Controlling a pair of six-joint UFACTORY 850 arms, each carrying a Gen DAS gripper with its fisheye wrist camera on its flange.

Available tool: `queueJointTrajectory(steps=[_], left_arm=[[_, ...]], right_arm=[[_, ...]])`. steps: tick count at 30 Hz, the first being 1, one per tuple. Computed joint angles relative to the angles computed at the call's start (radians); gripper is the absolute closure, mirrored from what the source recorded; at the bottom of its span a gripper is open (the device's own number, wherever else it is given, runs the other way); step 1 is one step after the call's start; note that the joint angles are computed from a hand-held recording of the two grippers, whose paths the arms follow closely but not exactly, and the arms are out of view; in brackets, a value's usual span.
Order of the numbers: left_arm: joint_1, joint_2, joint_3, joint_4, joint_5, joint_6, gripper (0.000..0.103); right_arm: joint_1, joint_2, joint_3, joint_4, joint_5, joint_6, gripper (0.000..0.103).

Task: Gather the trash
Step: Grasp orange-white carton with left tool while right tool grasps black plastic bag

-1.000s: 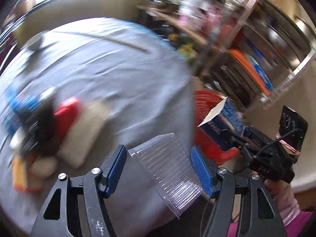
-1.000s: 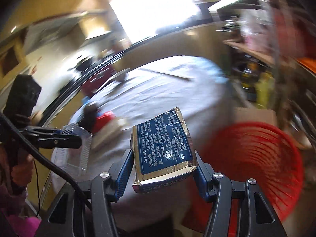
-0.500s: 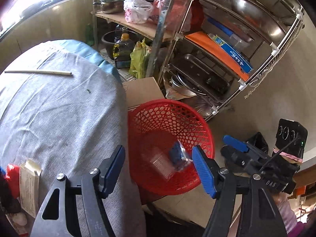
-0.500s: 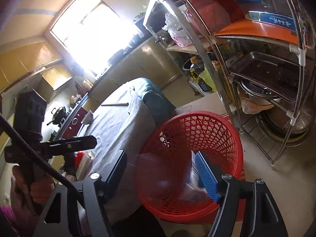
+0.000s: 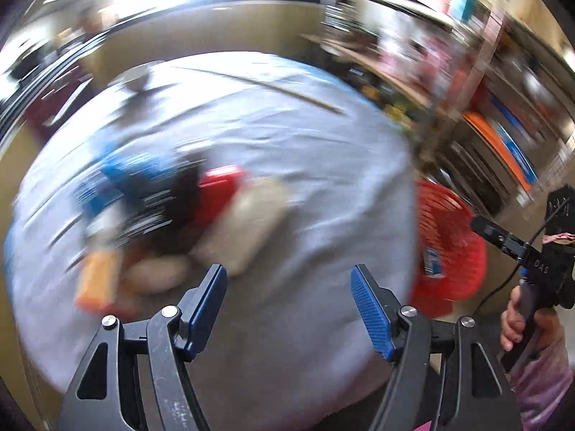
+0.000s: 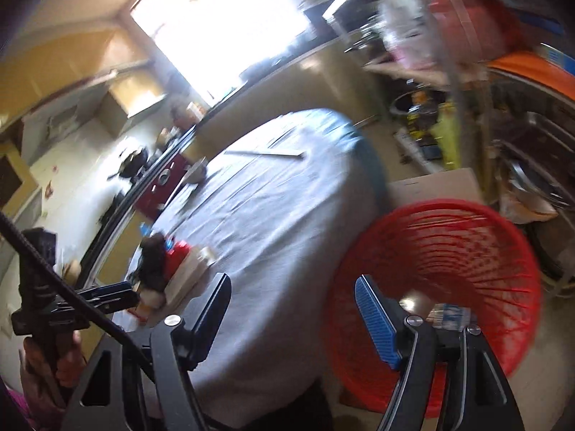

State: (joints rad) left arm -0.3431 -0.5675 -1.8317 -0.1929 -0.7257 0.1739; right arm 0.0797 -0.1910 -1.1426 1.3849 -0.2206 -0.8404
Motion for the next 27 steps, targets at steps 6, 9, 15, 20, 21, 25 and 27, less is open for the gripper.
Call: queueJointTrajectory(steps=[6,9,15,20,21,25,27], left_arm=[[0.127,0.081,0.122,0.135,0.094,-0.207,0.027],[0.162,0.078,0.133,0.171,0.109,-0.262,0.027],[0.186,0.051,0.127,0.090,0.120,-0.161,0.024],[0.192,-0.018,0.060,0.025,0.085,-0.085,0.024],[0.192,-0.036,0.040,0.034,0.072,-0.091,0.024],[0.199,-0.076,-0.001,-0.003,0.045,-0.059,0.024],[0.207,-0.083,-0.007,-0.050,0.043,-0.020,0.024]], right_arm=[[0.097,-0.172,-0.239,-0.431,-0.076,0.412,0.028],[0.134,-0.257,-0.360,-0.591,-0.137,0.578,0.028],[0.192,-0.424,-0.611,-0.850,-0.278,0.873,0.028],[0.208,-0.496,-0.726,-0.787,-0.331,0.854,0.028],[0.210,-0.509,-0.749,-0.774,-0.338,0.853,0.028],[0.217,-0.594,-0.896,-0.778,-0.361,0.894,0.028],[0.221,-0.646,-0.980,-0.800,-0.372,0.941,0.028]])
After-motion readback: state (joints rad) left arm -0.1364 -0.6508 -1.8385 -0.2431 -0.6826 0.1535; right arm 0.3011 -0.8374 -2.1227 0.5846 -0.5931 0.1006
